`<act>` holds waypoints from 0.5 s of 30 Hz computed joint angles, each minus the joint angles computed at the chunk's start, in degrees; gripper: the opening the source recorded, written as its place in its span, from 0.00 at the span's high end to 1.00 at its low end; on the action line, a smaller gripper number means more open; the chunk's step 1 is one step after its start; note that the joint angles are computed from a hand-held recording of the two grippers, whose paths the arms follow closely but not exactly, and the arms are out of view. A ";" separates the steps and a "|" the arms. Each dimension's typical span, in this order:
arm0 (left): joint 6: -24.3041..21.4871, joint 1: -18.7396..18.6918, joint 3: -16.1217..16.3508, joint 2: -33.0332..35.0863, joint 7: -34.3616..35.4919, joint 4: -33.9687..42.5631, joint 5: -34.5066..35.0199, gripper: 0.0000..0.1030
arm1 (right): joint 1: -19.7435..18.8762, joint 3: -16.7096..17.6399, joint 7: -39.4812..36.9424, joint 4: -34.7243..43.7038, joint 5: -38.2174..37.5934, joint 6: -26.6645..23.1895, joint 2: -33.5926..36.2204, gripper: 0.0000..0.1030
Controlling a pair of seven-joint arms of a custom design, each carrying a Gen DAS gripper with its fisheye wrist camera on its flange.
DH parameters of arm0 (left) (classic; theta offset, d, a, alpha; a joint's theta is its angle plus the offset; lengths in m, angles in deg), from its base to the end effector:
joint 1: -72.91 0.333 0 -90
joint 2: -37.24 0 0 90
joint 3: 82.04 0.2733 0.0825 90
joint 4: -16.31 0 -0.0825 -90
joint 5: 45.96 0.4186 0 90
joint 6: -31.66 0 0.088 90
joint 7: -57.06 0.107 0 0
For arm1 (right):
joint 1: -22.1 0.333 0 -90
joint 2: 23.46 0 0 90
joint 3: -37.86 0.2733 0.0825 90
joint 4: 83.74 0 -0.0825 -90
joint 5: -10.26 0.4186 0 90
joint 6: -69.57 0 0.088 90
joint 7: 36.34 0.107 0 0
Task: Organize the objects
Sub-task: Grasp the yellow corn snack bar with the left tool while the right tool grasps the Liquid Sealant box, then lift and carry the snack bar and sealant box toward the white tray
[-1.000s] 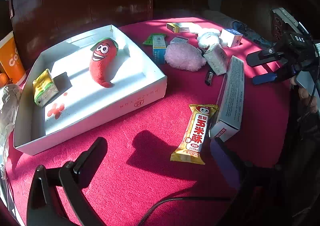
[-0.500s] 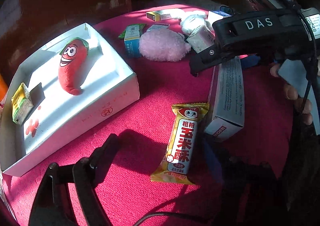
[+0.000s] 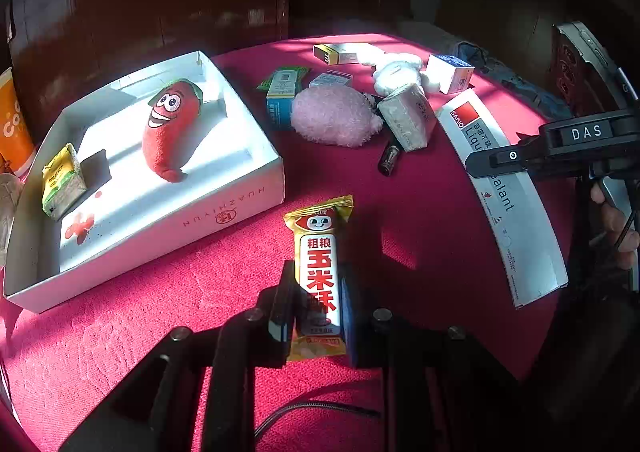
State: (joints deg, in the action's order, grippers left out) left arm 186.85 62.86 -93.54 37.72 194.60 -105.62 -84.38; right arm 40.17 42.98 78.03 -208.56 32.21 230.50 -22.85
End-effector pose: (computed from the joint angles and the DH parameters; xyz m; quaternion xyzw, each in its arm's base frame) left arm 0.5756 -0.2038 0.4022 -0.4080 0.8457 -0.3256 0.1106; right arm 0.5642 0.2220 0.3911 -0.5453 0.7746 -0.0015 0.3204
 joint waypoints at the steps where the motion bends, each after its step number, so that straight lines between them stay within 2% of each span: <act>1: 0.27 0.02 -0.01 -0.24 0.57 -0.13 -1.08 0.82 | 0.07 0.04 0.05 -0.68 -0.44 1.09 -0.70 0.72; 3: 1.35 -0.10 0.07 -1.17 1.53 -0.92 -3.11 0.82 | 0.08 0.27 3.10 -2.30 -6.20 3.49 -2.52 0.72; 4: 2.05 -0.32 0.12 -1.62 2.04 -1.36 -4.15 0.82 | -1.23 1.57 5.51 -3.58 -12.72 5.48 -4.26 0.73; 6: 3.64 -0.96 0.29 -2.58 3.29 -2.33 -6.42 0.82 | -0.99 1.34 9.42 -3.45 -18.65 6.24 -4.40 0.73; 11: 8.15 -2.58 1.36 -4.42 4.11 -3.89 -9.30 0.82 | -2.48 2.70 13.91 -3.72 -27.34 9.36 -5.80 0.73; 13: 8.22 -2.89 2.01 -4.71 3.60 -3.51 -10.08 0.82 | -3.86 3.55 17.16 -4.02 -31.66 10.01 -6.65 0.73; 15: 7.52 -3.53 2.93 -5.86 6.49 -3.88 -14.43 0.82 | -4.80 4.10 19.06 -4.43 -34.38 10.83 -7.43 0.73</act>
State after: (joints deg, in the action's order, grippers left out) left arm 194.38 59.33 -90.61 31.85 201.09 -109.50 -98.81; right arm 35.37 47.08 97.09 -212.99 -2.17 241.32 -30.28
